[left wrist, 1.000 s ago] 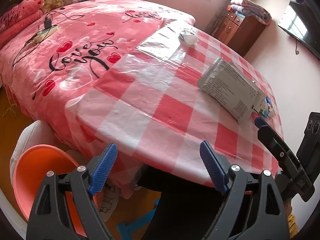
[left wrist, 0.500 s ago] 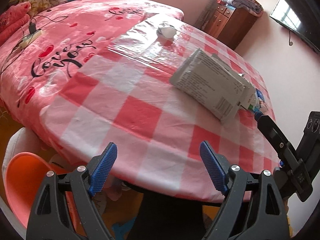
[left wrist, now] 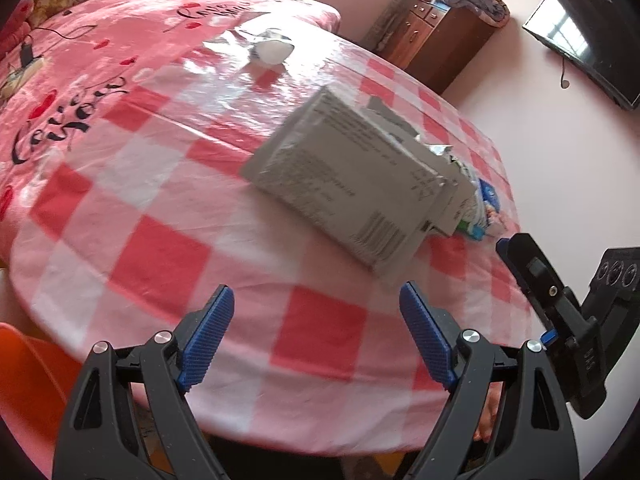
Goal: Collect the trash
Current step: 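Move both tools back to the trash on the bed, then grasp the grey paper bag with the left tool and lift it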
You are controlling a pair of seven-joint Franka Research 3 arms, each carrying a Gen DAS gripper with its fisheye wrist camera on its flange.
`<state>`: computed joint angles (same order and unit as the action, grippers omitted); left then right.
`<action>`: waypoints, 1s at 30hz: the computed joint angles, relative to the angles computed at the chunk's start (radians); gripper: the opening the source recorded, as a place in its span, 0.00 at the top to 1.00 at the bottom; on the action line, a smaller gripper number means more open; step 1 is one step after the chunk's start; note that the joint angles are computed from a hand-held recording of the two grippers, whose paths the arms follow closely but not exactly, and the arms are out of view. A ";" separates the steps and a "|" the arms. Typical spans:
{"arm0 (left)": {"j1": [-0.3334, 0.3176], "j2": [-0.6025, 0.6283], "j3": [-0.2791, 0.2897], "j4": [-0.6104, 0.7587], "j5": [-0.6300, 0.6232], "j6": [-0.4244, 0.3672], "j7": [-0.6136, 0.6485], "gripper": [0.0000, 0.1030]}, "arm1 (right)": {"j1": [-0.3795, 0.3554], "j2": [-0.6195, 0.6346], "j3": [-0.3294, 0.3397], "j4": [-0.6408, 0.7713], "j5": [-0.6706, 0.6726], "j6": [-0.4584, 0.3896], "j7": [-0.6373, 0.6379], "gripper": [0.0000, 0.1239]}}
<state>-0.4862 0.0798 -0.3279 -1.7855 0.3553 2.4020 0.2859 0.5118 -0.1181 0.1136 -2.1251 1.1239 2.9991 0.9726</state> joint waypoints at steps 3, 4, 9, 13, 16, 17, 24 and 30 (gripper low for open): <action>0.001 0.030 0.002 0.023 -0.010 0.036 -0.002 0.17 | -0.008 -0.001 -0.012 -0.002 0.018 -0.003 0.000 0.24; 0.001 0.038 0.004 0.026 -0.016 0.049 -0.004 0.17 | -0.012 -0.001 -0.015 -0.002 0.024 -0.005 0.001 0.24; 0.010 0.059 0.020 -0.005 -0.046 0.197 -0.073 0.17 | -0.027 0.002 -0.022 -0.001 0.056 -0.010 -0.009 0.24; 0.010 0.073 0.040 -0.036 -0.008 0.327 -0.173 0.17 | -0.039 0.011 -0.022 0.008 0.067 -0.027 -0.013 0.24; 0.009 0.084 0.061 -0.059 0.024 0.424 -0.272 0.17 | -0.045 0.012 -0.019 0.011 0.070 -0.041 -0.017 0.24; 0.007 0.087 0.068 -0.062 0.038 0.441 -0.301 0.17 | -0.046 0.013 -0.019 0.012 0.073 -0.044 -0.022 0.24; -0.003 0.130 0.098 -0.016 0.118 0.452 -0.420 0.17 | -0.051 0.013 -0.018 0.020 0.116 -0.064 -0.076 0.24; -0.003 0.148 0.098 0.020 0.120 0.409 -0.440 0.14 | -0.062 0.022 -0.018 0.027 0.114 -0.091 -0.077 0.24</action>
